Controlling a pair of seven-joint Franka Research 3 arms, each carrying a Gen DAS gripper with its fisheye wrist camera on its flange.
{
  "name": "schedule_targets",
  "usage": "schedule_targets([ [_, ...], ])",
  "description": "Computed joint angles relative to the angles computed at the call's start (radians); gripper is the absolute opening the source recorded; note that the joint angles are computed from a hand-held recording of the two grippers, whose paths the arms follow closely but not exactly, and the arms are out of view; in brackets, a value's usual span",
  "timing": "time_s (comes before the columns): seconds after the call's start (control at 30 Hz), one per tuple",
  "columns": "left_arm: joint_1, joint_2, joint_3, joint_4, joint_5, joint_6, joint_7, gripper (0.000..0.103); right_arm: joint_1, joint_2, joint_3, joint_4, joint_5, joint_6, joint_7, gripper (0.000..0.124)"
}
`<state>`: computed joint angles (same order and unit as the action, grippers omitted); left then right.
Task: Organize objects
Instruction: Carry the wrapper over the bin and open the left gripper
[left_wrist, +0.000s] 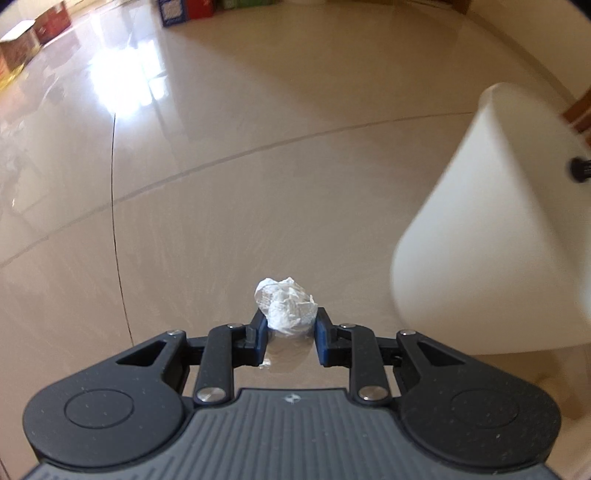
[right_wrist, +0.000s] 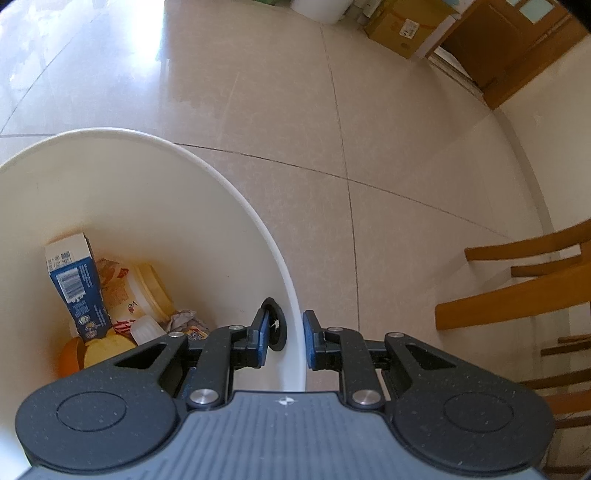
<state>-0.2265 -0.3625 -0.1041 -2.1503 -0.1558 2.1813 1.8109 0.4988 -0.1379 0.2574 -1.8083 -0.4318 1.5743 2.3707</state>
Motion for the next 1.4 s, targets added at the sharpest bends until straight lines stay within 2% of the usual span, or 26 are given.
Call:
schedule_targets([
  [0.17,-0.023,-0.013,-0.012,0.151,-0.002,-0.146,0.016,0.024,-0.007,-0.018,-0.005,-0.017,0.018,0.018,0.014,0.022],
  [0.37,-0.056,0.019,-0.043,0.308,-0.032,-0.203,0.005,0.024,-0.028,-0.041,-0.008,-0.035,0.053,0.047,0.042,0.020],
  [0.5,-0.081,0.051,-0.067,0.366,-0.055,-0.196,-0.005,0.024,-0.033,-0.050,-0.003,-0.045,0.053,0.055,0.040,0.020],
  [0.77,-0.133,0.140,-0.133,0.385,-0.048,-0.140,-0.059,0.024,-0.055,-0.073,-0.008,-0.065,0.096,0.088,0.053,0.019],
  [1.13,-0.163,0.262,-0.172,0.390,-0.045,-0.067,-0.158,0.025,-0.078,-0.088,-0.009,-0.072,0.129,0.103,0.059,0.018],
  [1.2,-0.165,0.272,-0.176,0.385,-0.049,-0.037,-0.168,0.034,-0.079,-0.089,-0.008,-0.075,0.130,0.107,0.054,0.018],
  [1.27,-0.167,0.294,-0.190,0.403,0.022,-0.042,-0.220,0.069,-0.081,-0.093,-0.008,-0.079,0.132,0.110,0.053,0.017],
  [1.33,-0.168,0.284,-0.193,0.377,0.054,-0.001,-0.237,0.082,-0.085,-0.100,-0.014,-0.083,0.150,0.117,0.060,0.017],
  [1.4,-0.169,0.274,-0.186,0.360,0.036,0.014,-0.228,0.084,-0.090,-0.107,-0.016,-0.090,0.161,0.126,0.064,0.017],
])
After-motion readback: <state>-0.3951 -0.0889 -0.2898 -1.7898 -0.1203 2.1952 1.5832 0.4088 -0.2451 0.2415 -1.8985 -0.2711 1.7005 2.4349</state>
